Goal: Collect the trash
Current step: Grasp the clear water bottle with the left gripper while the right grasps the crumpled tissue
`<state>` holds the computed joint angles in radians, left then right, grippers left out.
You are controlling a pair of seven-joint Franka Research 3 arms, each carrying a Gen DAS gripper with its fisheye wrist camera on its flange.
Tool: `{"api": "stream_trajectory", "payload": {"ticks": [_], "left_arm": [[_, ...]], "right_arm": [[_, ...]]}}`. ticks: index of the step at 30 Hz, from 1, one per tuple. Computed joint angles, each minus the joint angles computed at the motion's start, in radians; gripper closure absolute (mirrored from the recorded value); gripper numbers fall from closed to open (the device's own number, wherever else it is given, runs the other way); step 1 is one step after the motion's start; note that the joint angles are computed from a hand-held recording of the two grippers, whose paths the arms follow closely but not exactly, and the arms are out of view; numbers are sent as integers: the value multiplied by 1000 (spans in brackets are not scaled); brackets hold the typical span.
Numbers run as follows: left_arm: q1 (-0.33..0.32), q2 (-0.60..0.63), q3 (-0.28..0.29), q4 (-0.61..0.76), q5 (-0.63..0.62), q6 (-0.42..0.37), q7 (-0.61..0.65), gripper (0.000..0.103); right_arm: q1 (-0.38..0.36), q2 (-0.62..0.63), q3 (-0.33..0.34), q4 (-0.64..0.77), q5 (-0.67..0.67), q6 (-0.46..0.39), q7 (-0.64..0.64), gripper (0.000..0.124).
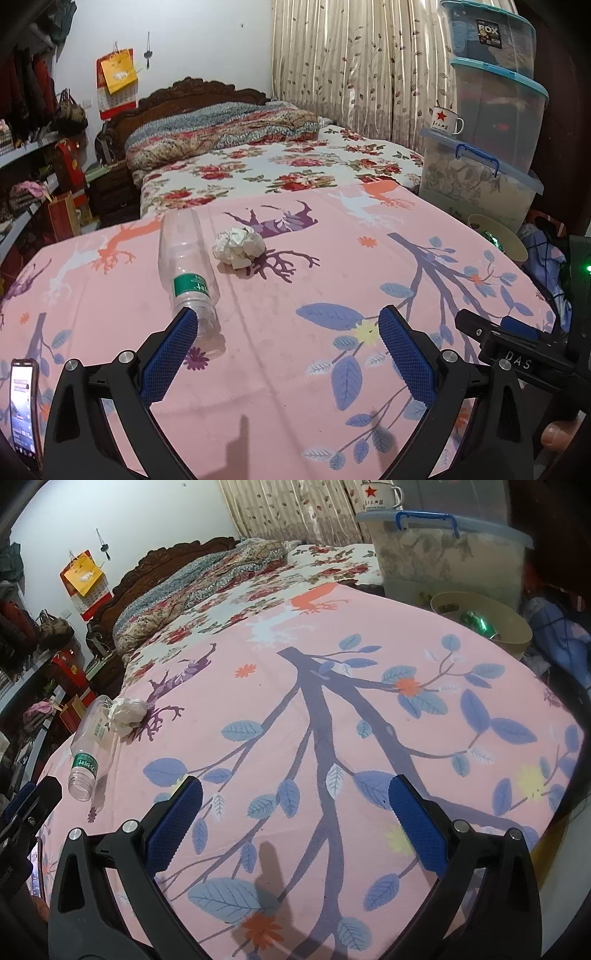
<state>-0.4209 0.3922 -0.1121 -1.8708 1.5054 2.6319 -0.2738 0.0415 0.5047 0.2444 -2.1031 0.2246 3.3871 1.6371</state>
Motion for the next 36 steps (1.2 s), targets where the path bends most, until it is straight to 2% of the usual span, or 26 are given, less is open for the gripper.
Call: {"api": "stream_trajectory", "payload": {"ticks": [3,10,13,19,23,26,30,33,34,35,36], "left_arm": [[-2,-2,-1,-2,0,-7,6,8],[-2,1,0,1,-4,-5,11,8],[0,2,2,-1,10,5,-2,8],[28,-7,11,-17,15,31,-61,9],[53,-14,18,-20,-100,-45,-1,9],[112,-17,34,-26,-180,16,9,9],[183,34,45,15,-351,115,127,9],[193,105,34,91,-484,95,290,10],[194,125,29,112,-522,90,333,11],[196,145,25,129,-557,94,371,21],[199,164,17,148,-598,83,416,41]], "right_arm": [[-1,-2,2,-1,0,-5,2,24],[-56,1,60,-11,-43,12,4,24],[-91,11,93,-7,-75,11,9,24],[-110,24,116,5,-97,-8,7,24],[-136,33,140,8,-108,-12,7,24],[-165,46,169,18,-116,-29,2,24],[-198,63,210,29,-130,-32,-22,24],[-239,84,258,54,-149,-46,-40,24],[-256,94,279,69,-156,-58,-50,24],[-283,113,315,94,-170,-76,-70,24],[-296,133,340,131,-182,-99,-99,24]]}}
